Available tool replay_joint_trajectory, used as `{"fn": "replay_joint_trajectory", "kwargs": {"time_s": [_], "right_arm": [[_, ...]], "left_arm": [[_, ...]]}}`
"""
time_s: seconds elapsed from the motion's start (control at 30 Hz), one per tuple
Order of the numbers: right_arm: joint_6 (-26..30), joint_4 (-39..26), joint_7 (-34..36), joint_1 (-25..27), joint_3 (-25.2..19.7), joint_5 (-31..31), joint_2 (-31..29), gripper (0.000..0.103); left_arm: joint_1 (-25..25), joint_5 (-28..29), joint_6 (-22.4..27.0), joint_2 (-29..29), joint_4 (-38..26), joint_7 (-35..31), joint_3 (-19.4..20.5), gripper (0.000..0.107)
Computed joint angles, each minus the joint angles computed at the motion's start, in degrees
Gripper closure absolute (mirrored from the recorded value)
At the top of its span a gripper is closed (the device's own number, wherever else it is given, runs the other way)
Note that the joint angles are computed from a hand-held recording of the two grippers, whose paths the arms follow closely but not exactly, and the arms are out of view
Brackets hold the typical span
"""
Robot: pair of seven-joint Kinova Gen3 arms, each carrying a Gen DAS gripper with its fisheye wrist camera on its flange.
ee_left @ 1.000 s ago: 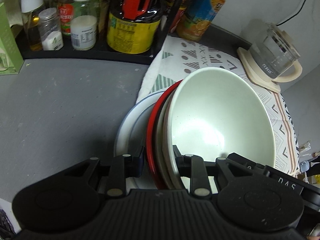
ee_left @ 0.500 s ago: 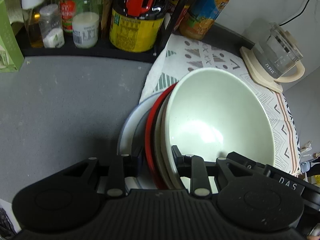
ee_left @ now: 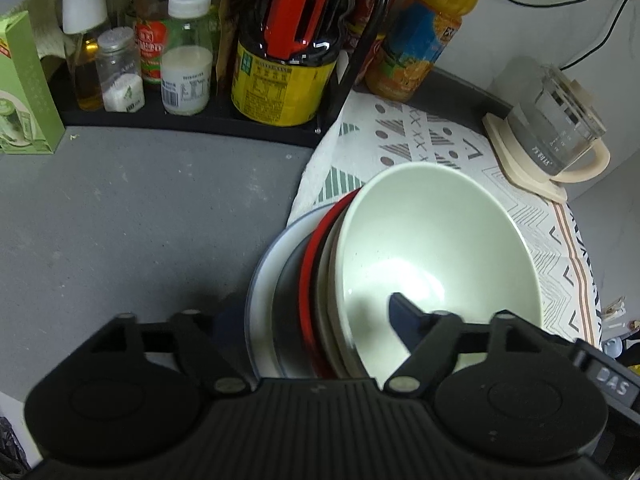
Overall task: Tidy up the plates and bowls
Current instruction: 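Lower the bowl stack onto the 'BAKERY' plate and open both grippers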
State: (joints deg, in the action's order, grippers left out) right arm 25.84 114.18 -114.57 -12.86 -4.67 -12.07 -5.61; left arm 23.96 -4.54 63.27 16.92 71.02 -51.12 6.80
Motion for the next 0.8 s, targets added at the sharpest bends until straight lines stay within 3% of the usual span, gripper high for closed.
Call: {"fn": "replay_joint_trajectory", "kwargs": {"time_s": [0.2, 0.27, 0.47, 0.8], "right_arm": [[-0.37, 2.30, -6.84, 1.91, -2.30, 5.75, -3.81, 0.000], [-0.51, 3.23, -8.53, 2.40, -2.60, 6.83, -5.21, 0.000], [-0.67, 6.15, -16.21, 5.83, -5.75, 11.57, -9.68, 0.000], [0.15, 9.00, -22.83, 11.05, -10.07, 16.32, -16.29, 0.000]], "left_arm": [[0.97, -1.59, 2.14, 0.37, -2.00, -0.23, -0.07, 0.023], [1.30, -2.12, 1.63, -0.18, -1.58, -0.23, -0.09, 0.022], [2.90, -5.03, -1.30, -2.57, 0.73, -0.26, 0.37, 0.005], [4.15, -6.89, -4.15, -5.32, 2.76, -1.78, 1.88, 0.005]]}}
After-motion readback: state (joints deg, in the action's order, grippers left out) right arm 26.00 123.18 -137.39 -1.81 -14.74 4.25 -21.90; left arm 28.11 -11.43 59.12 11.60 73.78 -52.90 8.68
